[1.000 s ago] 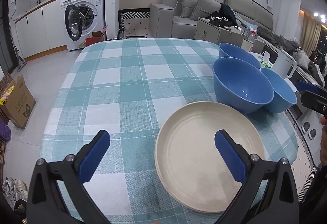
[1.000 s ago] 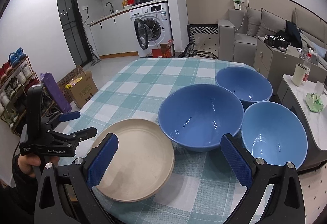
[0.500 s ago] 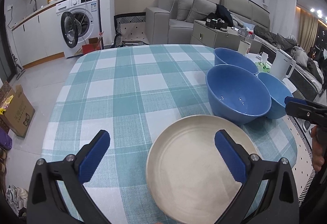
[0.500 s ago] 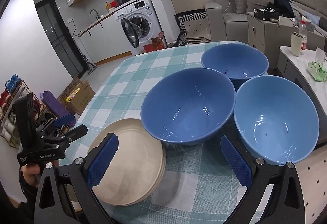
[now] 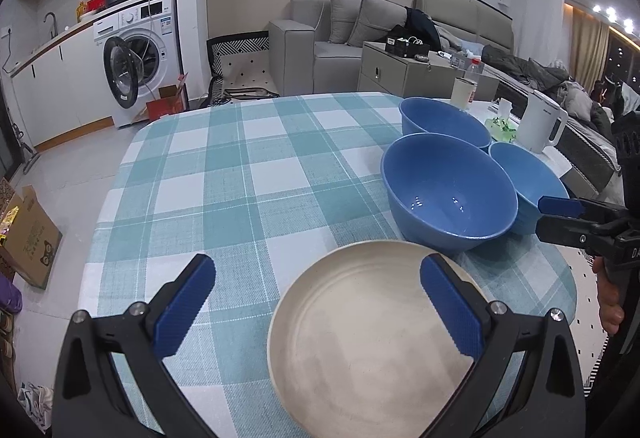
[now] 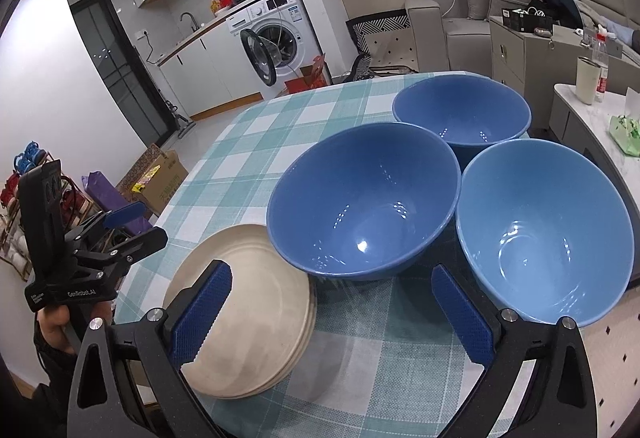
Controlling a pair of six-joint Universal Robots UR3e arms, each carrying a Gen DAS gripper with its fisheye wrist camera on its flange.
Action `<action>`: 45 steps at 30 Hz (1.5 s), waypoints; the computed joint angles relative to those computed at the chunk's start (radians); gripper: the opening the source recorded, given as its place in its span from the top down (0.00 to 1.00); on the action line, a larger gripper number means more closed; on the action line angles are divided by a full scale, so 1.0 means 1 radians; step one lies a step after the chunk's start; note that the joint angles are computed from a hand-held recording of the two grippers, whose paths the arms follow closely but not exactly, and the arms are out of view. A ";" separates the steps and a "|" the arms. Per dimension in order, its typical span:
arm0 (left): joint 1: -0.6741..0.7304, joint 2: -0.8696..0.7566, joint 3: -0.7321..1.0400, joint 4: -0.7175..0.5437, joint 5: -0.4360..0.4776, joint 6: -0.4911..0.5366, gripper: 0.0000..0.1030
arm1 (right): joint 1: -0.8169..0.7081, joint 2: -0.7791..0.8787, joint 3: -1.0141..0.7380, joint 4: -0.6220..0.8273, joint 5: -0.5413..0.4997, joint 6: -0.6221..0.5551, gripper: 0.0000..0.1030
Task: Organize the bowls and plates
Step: 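Move both grippers toward the blue bowls beside the plate stack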
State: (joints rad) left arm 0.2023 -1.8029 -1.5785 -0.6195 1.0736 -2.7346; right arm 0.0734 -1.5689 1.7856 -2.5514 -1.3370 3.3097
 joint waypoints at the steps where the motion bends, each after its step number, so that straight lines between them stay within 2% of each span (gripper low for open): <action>1: 0.000 0.000 0.000 0.000 0.000 0.001 0.00 | -0.003 0.000 0.000 0.003 0.003 0.000 0.01; 12: -0.074 -0.083 0.113 -0.035 0.046 -0.020 0.00 | -0.025 0.020 -0.008 0.045 0.026 -0.001 0.01; 28: -0.158 -0.244 0.340 -0.131 0.088 -0.086 0.00 | -0.093 0.020 0.068 -0.048 0.118 0.029 0.01; 35: -0.192 -0.326 0.447 -0.172 0.122 -0.120 0.00 | -0.051 0.075 0.037 -0.082 0.067 0.064 0.05; 41: -0.215 -0.376 0.516 -0.188 0.152 -0.145 0.00 | -0.056 0.080 0.045 -0.123 0.066 0.099 0.08; 45: -0.223 -0.421 0.584 -0.214 0.152 -0.164 0.00 | -0.046 0.094 0.039 -0.139 0.046 0.120 0.18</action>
State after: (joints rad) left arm -0.0207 -2.2235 -0.9947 -0.8333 1.2254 -2.8984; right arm 0.0278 -1.4751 1.8250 -2.6900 -1.2910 3.4300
